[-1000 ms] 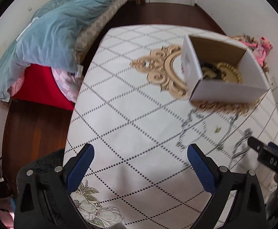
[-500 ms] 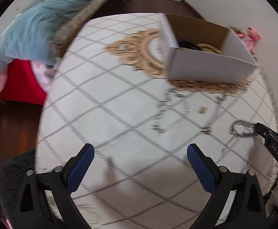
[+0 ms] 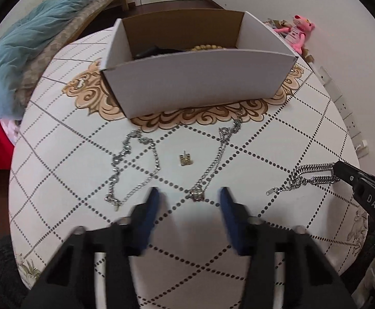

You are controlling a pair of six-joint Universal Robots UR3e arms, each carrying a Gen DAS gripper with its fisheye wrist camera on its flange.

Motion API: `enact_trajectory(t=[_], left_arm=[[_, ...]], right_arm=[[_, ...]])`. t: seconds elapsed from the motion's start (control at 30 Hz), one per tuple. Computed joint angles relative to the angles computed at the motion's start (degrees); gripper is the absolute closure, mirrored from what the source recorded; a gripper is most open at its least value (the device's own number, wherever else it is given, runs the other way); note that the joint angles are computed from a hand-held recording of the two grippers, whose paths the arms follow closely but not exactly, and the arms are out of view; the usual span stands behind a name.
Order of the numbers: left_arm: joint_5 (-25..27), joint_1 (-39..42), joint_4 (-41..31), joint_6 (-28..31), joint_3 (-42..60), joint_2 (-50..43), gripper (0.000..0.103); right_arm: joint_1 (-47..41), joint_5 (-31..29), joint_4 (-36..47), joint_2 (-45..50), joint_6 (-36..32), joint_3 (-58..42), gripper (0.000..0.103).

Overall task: Organize jewelry
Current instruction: 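Grasp the silver chain bracelet with the right tool while the left tool grasps the small silver pendant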

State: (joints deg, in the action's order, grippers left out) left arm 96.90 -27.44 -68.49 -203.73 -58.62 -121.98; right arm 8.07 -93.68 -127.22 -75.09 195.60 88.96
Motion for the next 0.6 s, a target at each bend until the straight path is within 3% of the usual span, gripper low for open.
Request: enact_trajectory(t=[0.17,0.6], left_arm=[[-0.5,0.1,2.8,0.5,-2.2,0.9,0.093],[-3.5,1.0,7.5,2.1,-7.0,8.0,0.094]], right_arm=[[0.0,0.2,-0.1,0.5,0.1,-0.1,0.095],[-0.3,3.3,-0.3,-3.5,-1.0,1.3,0.095]])
